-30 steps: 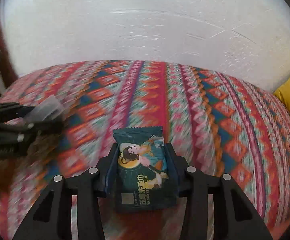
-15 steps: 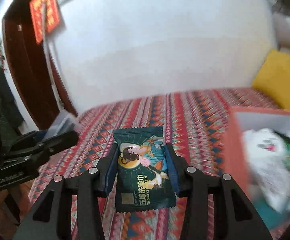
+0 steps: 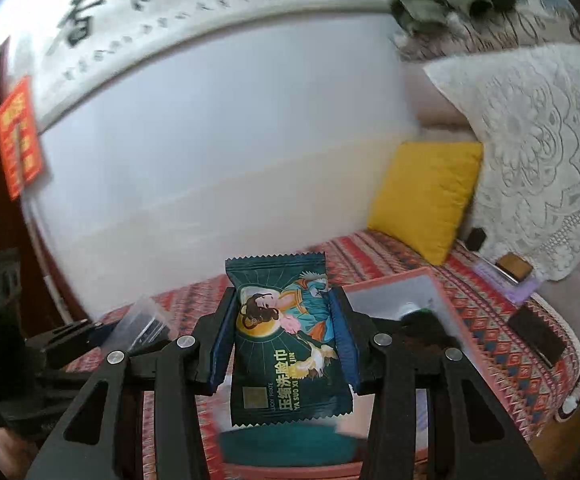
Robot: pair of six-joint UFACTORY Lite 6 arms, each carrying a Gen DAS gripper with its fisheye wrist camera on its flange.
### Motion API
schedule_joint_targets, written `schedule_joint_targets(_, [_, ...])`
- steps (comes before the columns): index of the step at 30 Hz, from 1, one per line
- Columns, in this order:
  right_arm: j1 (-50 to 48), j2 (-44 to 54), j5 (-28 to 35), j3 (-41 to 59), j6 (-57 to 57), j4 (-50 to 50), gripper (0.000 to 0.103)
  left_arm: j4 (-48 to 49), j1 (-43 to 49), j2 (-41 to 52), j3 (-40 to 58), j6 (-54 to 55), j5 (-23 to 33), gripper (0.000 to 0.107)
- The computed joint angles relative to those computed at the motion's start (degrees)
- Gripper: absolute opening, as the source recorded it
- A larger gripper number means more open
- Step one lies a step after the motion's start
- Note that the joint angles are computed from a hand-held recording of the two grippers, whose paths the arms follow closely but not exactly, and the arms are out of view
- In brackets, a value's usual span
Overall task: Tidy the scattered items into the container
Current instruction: 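Carry the clear case and snack packet over the pink box and release both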
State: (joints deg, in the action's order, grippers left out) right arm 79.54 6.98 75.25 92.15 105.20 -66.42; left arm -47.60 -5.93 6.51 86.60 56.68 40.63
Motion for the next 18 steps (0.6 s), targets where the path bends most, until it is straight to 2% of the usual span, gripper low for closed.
schedule_joint_targets(1, [-2.80, -3.42, -2.08, -3.31, -0.70, 0.76, 0.047, 1.53, -1.49, 2.82, 2.39, -1.93, -1.12, 0.057])
schedule_joint_targets(3, [-11.90, -5.04, -11.14, -6.56, -3.30, 2.65, 0.048, 5.23, -4.10, 11.85, 11.48, -7.98, -1.46, 0.062])
schedule_joint_targets(4, [-16.53, -5.15, -15.67, -7.46, -5.01, 3.82, 0.048, 6.94, -4.91, 16.00, 16.06, -10.82, -0.92, 0.069])
schedule_joint_targets(5, [-21.11, -4.78, -20.07, -7.83, -7.02, 5.22, 0.048, 8.57, -5.43, 19.47, 19.86, -13.36, -0.54, 0.084])
schedule_joint_targets(6, [-25.31, -3.47, -23.76, -6.69, -9.93, 7.58, 0.051, 10.39, -5.80, 23.01, 24.04, -15.87, 0.18, 0.089])
schedule_joint_targets(7, [-29.20, -1.73, -26.86, -5.06, -13.12, 10.25, 0.056, 12.26, -6.11, 26.62, 28.58, -18.34, 1.22, 0.089])
schedule_joint_targets(8, [-31.27, -0.21, -27.55, -4.27, -14.15, 11.45, 0.074, 14.37, -6.35, 28.80, 31.46, -20.73, 1.89, 0.089])
schedule_joint_targets(9, [-33.22, 1.48, -28.00, -3.25, -15.20, 12.65, 0.088, 16.58, -6.56, 30.34, 33.59, -23.04, 2.44, 0.089])
schedule_joint_targets(12, [-36.28, 3.86, -29.43, -2.70, -15.73, 13.42, 0.091, 15.01, -4.87, 26.78, 28.14, -20.90, 0.27, 0.091])
schedule_joint_targets(15, [-35.56, 3.36, -30.71, -5.20, -12.42, 11.07, 0.091, 12.25, -2.12, 16.91, 15.09, -15.77, -5.36, 0.095])
schedule_joint_targets(18, [-28.16, 3.77, -24.67, -3.96, -8.13, 8.03, 0.091, 10.83, 1.38, 5.69, 1.88, -12.93, -10.54, 0.102])
